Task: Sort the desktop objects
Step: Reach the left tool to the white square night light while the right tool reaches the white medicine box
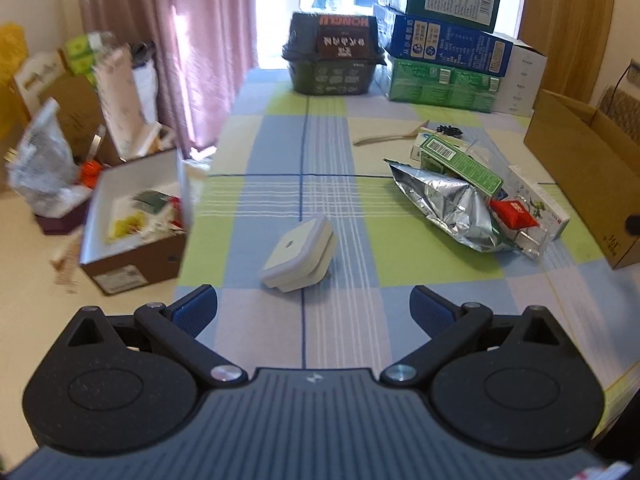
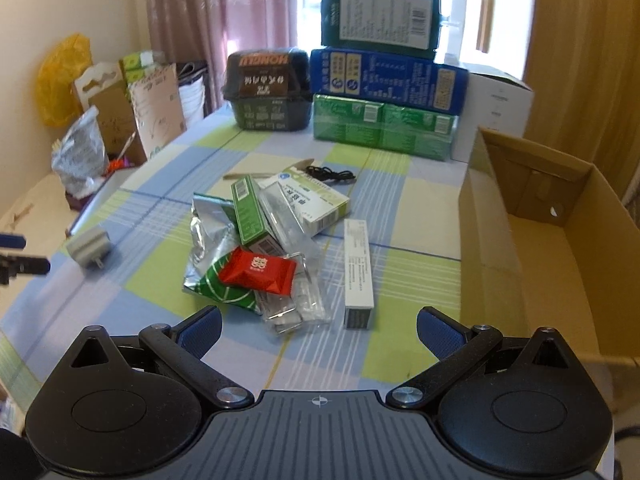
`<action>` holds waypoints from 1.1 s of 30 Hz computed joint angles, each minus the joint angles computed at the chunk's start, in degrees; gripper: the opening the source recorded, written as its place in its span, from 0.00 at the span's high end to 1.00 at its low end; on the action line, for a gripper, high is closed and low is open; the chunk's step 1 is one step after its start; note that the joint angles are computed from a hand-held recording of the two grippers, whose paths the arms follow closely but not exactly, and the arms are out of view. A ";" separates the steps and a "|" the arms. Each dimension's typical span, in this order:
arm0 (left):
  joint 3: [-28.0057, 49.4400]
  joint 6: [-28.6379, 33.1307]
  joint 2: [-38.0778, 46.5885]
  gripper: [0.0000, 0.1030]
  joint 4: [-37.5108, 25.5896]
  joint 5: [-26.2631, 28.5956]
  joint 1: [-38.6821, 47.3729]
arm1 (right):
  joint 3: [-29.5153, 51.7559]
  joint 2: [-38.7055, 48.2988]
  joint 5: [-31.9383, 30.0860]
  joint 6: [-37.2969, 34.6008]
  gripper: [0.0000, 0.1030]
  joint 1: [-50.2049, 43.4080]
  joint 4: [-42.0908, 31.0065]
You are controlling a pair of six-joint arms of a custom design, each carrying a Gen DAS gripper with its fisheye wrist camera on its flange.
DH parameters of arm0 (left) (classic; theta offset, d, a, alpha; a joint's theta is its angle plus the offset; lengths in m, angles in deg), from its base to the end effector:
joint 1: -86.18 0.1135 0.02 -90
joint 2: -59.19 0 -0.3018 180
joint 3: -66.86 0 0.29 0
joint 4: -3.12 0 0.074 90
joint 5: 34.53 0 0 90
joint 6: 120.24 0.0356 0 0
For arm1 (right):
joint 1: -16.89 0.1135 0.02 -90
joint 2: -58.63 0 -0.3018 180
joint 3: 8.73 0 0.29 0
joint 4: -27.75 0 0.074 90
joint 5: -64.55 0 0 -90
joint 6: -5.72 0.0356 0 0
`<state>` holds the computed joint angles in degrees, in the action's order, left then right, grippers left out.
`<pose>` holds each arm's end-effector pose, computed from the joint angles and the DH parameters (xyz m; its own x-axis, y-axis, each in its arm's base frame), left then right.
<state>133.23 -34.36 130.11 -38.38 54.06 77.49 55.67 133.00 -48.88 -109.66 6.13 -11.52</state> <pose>0.2833 -0.0424 0.2968 -0.7195 0.0373 -0.6935 0.0827 0.9961 -0.0322 0.2914 -0.0410 0.2731 -0.6364 -0.2794 -0.7190 -0.3946 0.9188 -0.0077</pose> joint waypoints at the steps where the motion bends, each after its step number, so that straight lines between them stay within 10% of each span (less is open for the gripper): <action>1: 0.57 0.72 1.49 0.06 0.54 1.37 0.86 | -0.42 0.70 1.11 -0.48 0.02 0.68 1.69; 23: 14.32 6.17 24.93 0.24 -0.60 17.18 9.27 | 2.35 15.79 3.54 -1.23 0.21 2.54 12.79; 26: 15.30 5.95 25.92 0.42 -2.02 16.34 8.49 | 2.91 16.94 3.55 -1.14 0.25 2.17 12.98; 33: 13.48 2.07 23.89 0.42 0.18 15.30 4.53 | 4.31 19.15 4.10 0.06 0.39 1.83 14.08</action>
<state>146.71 -32.29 154.00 -38.21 69.36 82.03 59.98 152.16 -44.78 -109.60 7.95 2.56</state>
